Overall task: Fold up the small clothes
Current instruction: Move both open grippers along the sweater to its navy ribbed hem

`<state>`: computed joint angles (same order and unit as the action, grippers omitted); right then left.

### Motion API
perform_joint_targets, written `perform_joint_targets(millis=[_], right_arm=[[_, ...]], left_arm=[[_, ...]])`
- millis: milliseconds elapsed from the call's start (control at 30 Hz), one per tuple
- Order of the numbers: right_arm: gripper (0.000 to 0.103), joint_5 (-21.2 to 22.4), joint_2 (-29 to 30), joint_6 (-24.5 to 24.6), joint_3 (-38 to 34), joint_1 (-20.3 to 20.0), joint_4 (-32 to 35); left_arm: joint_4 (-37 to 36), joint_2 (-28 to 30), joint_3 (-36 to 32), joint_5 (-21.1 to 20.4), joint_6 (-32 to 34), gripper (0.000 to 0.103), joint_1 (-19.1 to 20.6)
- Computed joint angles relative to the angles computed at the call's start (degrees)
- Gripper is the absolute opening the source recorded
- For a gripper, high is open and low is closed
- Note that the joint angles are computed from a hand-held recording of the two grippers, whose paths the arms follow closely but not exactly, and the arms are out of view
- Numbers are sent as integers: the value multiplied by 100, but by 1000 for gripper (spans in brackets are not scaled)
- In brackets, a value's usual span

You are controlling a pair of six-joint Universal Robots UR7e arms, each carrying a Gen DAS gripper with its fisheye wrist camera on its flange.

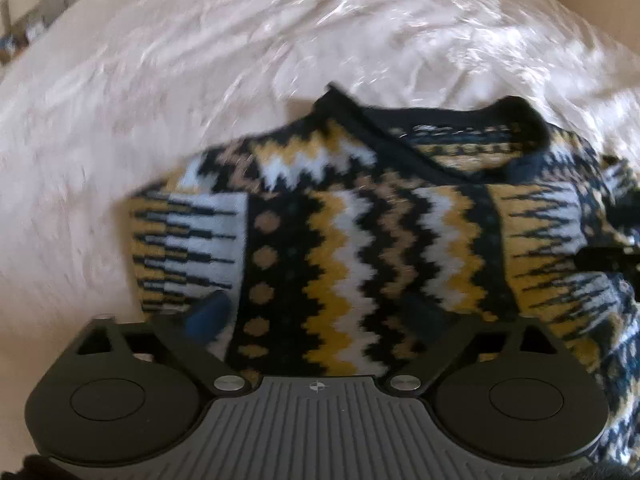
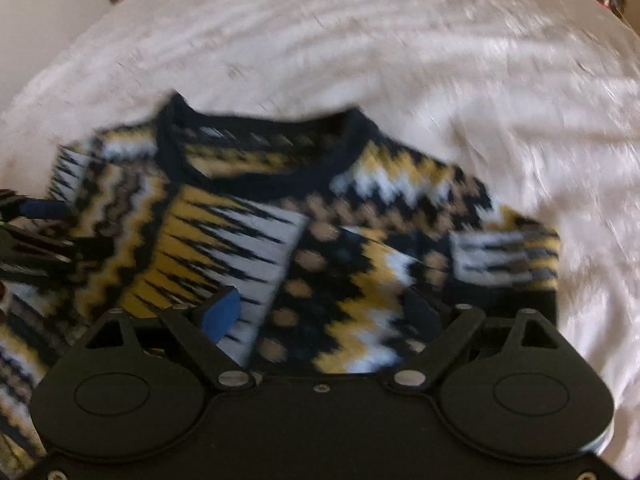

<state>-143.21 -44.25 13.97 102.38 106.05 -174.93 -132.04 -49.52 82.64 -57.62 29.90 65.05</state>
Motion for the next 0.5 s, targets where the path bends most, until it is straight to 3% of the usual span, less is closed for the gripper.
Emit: perform_joint_targets(millis=[133,233,333,500], right_arm=[[91,205,-81,-310,159,-45,-267],[93,229,-161,-228,213,11,-283],[100,183,-270,-35,369,144,-528],[101,24,-453,217,778,463,-997]], left_arm=[[337,16,-205,-62,-41,102,1],[463,-133,-150,20,-162,102,-79],[449,-487,96,-27,-388,102,-141],[515,-1308,756,16,-952,102,-259]])
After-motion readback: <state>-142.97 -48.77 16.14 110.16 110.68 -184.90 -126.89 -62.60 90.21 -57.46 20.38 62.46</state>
